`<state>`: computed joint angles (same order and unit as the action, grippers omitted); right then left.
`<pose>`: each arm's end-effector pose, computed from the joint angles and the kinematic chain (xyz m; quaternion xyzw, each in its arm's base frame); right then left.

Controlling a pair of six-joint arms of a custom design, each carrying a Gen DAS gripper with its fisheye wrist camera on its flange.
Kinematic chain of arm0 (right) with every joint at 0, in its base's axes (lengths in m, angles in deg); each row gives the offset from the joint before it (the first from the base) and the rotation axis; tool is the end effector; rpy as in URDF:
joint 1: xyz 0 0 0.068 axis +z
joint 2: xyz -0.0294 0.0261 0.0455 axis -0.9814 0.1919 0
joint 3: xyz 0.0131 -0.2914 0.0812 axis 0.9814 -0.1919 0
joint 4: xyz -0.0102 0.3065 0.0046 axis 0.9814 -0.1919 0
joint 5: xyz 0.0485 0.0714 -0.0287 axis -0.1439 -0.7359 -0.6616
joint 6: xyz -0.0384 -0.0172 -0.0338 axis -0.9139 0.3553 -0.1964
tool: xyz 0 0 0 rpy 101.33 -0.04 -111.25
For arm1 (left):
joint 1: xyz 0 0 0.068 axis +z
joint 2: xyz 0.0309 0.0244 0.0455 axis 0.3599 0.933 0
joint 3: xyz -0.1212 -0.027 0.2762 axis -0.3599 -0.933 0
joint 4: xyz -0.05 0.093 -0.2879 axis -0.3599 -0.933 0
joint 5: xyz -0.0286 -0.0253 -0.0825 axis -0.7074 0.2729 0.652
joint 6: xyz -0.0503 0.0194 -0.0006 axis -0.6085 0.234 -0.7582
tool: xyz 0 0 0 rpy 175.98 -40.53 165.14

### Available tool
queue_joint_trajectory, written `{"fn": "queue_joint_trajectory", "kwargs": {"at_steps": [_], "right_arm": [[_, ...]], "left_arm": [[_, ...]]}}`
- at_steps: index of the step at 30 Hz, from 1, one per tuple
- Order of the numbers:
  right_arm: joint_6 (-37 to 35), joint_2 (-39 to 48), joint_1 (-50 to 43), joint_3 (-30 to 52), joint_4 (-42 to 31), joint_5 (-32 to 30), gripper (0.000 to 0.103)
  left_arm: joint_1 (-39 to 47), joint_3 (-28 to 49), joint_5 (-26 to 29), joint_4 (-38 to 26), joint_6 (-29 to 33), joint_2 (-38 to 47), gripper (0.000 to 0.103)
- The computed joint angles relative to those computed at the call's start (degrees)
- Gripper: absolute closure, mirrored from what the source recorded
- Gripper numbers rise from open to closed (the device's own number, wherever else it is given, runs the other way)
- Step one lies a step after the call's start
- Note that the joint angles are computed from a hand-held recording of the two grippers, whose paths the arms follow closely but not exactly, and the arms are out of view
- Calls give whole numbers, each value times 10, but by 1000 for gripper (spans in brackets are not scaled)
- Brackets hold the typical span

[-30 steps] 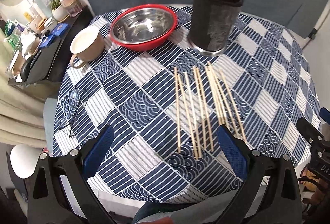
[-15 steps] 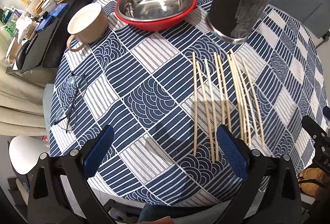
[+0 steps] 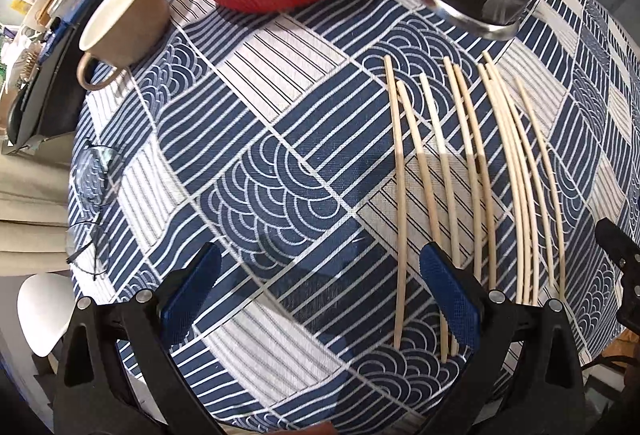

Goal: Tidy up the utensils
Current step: 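Lower the left tool onto one wooden stick and close it while the right tool grasps another stick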

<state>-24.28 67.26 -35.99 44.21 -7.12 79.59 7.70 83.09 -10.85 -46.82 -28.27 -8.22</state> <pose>0.2095 0.1910 0.1861 -0.2091 0.9721 0.0141 0.1054 0.1719 -0.0341 0.1898 -0.1725 0.9799 0.0735 0.0674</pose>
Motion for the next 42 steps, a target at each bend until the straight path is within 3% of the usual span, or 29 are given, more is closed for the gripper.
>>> {"fn": "queue_joint_trajectory", "kwargs": {"at_steps": [10,18,22,31,34,35,37,39,40,41,42], "right_arm": [[-16,60,-19,1,40,-29,8],[-32,111,-13,23,56,-34,8],[-33,111,-9,14,76,-38,7],[-20,85,1,-13,86,-33,7],[-33,75,-7,-18,74,-35,8],[-41,75,-13,-16,62,-39,9],[-54,62,-19,-19,52,-42,22],[-72,42,-32,-23,39,-45,56],[-81,35,-39,-24,33,-47,67],[-91,31,-44,-26,30,-48,87],[-97,30,-49,-26,26,-49,95]], "left_arm": [[24,-7,6,48,16,50,6],[68,-30,22,75,53,30,4],[105,-53,67,83,61,-5,4],[103,-58,64,84,78,-16,4],[114,-65,64,83,93,-31,13],[120,-66,63,77,101,-41,21],[146,-72,66,58,127,-74,35],[177,-78,71,42,158,-101,57],[190,-77,72,35,168,-111,63],[213,-82,77,27,191,-125,76],[236,-85,81,20,217,-137,93]]}}
